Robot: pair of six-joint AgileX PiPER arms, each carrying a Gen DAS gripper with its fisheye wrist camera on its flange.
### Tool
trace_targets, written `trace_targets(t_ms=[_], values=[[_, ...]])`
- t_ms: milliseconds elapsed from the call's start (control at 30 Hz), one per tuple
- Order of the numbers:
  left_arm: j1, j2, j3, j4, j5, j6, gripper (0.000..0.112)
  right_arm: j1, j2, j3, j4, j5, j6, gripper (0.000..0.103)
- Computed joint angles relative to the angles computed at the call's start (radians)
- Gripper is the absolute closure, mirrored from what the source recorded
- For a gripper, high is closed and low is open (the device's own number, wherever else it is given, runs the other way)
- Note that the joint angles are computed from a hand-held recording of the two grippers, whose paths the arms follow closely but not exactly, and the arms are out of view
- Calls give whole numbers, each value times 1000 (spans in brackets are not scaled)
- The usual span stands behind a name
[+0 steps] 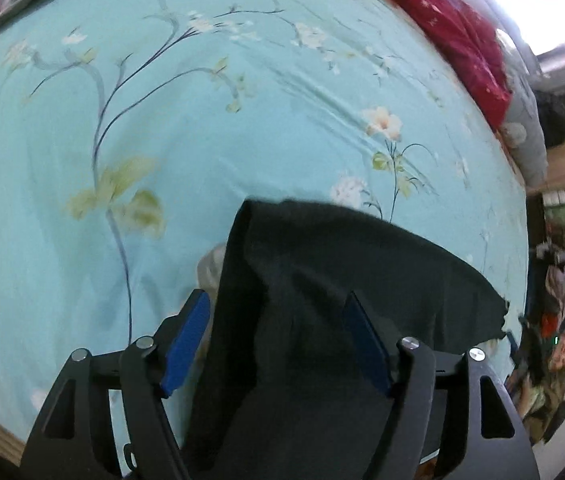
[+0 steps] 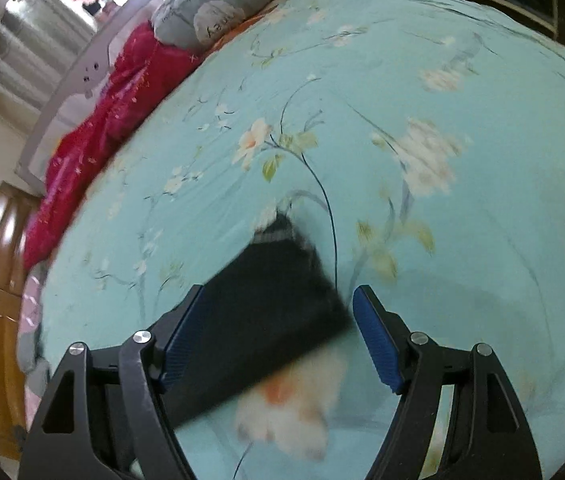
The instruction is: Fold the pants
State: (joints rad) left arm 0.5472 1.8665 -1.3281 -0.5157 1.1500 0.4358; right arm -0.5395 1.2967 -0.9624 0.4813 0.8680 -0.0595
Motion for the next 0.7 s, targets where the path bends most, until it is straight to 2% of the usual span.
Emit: trace_targets(t_ms=[100,233,267,300,333,367,400,567,633,700], values=[[-26,55,-57,14,3,-9,38,39,115,-58,-20,-33,-20,27],[-63,128,-101,5,3,-37,33,79,209,-76,26,-56,-108,25],[-79,136,-98,11,-16,-40,34,116,211,-71,-25,-82,-101,25],[-96,133,-87,22,-46,-41,40,154,212,-82,-110,-86,-55,27],[-110,120,-69,34,-82,-42,47,204,206,-85,-201,-94,-9,36],[-124,98,-46,52,-119,-40,78,244,201,-87,-285,-97,35,49],[-132,83,-32,58,-136,-31,79,275,192,-86,-341,-93,57,80],[-224,-111,142,165,-346,-56,81,351,87,-43,-480,-93,167,86],[-262,-229,228,198,-424,-59,81,347,8,-21,-476,-91,180,86],[-276,-322,287,209,-460,-58,81,329,-70,-10,-457,-67,167,86]])
